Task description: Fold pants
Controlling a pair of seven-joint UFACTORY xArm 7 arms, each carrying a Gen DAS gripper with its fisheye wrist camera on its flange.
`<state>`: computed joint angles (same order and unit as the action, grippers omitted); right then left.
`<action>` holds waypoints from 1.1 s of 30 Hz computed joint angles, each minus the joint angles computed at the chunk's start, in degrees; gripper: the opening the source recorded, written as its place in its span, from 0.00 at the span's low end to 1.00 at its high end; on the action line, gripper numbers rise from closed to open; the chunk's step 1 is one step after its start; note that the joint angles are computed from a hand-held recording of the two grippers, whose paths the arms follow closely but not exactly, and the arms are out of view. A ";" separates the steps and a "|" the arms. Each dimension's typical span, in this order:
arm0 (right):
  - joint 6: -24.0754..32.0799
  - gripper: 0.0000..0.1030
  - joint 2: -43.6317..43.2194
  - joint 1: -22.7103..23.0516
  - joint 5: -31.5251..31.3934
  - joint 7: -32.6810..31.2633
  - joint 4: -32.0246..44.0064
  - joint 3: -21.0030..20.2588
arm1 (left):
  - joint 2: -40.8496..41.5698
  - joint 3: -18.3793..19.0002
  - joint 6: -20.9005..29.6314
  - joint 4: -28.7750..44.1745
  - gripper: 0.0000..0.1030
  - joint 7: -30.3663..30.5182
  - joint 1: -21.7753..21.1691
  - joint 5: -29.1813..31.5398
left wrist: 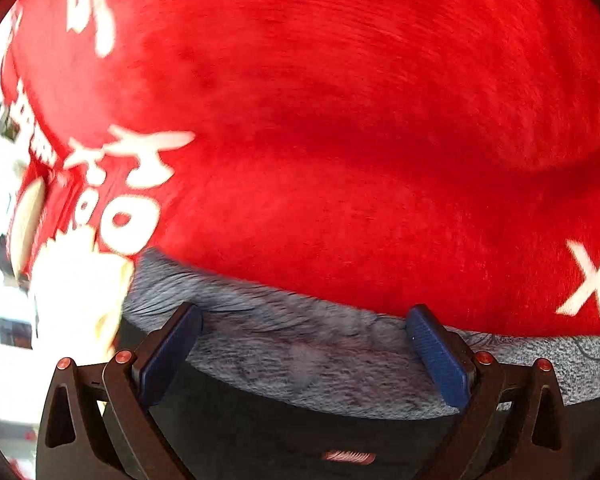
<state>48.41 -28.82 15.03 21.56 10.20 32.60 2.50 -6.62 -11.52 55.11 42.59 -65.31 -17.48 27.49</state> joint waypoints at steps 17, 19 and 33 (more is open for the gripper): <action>-18.01 0.65 5.79 24.92 49.66 -8.23 -5.43 9.24 | -33.59 -1.76 -1.91 -25.50 1.00 15.98 -0.06 -16.10; -19.16 0.61 6.10 25.24 50.58 -8.58 -5.13 9.26 | -33.64 -2.35 -2.68 -25.86 1.00 16.44 0.48 -15.93; -17.10 0.07 4.58 22.69 45.25 1.03 -4.62 9.96 | -33.23 -2.68 -2.00 -24.66 1.00 18.35 0.87 -18.15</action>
<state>31.30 -24.25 37.72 66.80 11.23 27.98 12.46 -39.85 -14.21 53.12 17.93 -46.96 -16.62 9.34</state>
